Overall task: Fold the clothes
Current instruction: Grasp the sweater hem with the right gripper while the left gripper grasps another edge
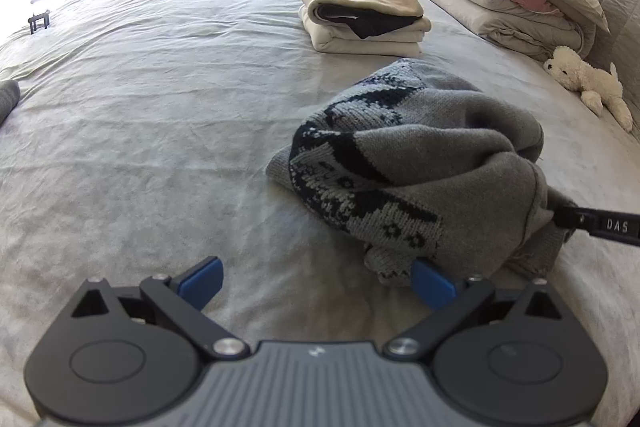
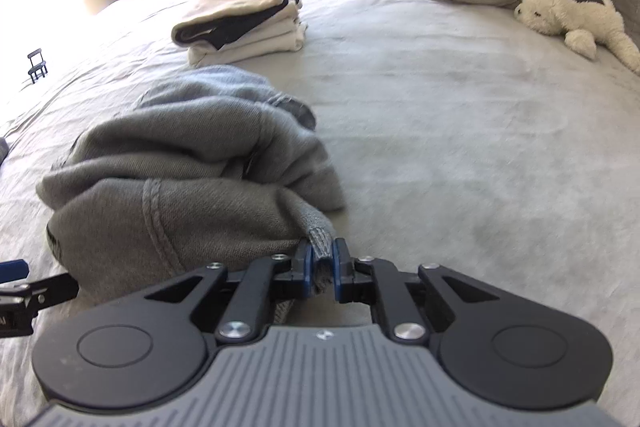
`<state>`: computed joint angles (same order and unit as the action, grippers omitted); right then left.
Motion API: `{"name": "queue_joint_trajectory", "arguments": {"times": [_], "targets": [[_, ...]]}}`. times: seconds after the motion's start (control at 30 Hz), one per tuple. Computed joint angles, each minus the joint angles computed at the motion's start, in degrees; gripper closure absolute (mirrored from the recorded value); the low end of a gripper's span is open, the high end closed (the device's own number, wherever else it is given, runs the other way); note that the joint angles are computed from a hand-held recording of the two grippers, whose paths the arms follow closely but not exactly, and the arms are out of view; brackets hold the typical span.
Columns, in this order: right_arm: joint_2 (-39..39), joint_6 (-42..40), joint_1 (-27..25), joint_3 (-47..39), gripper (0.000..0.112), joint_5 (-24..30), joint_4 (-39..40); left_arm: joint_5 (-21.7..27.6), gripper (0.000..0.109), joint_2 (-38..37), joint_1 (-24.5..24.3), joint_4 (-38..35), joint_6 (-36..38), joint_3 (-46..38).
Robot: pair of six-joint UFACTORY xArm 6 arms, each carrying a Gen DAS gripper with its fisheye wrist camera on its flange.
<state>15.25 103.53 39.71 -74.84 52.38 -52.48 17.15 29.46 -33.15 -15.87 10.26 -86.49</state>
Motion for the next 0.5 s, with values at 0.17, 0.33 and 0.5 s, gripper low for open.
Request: {"name": "queue_joint_trajectory", "arguments": {"times": [0.17,0.33,0.5], "targets": [[-1.56,-2.13,-1.34,0.28,0.107,5.06,-1.24,3.72,0.011,0.86,0.73,-1.13,2.66,-3.01],[-3.51,-0.17,-3.14,2.85,0.107,2.68,-0.18,6.21,0.011,2.33,1.78,-3.61,2.15,-7.18],[-4.92,1.38,-3.49,4.73,0.107,-0.39,0.89,9.55,0.011,4.97,2.18,-8.60,4.43,-13.75]]}}
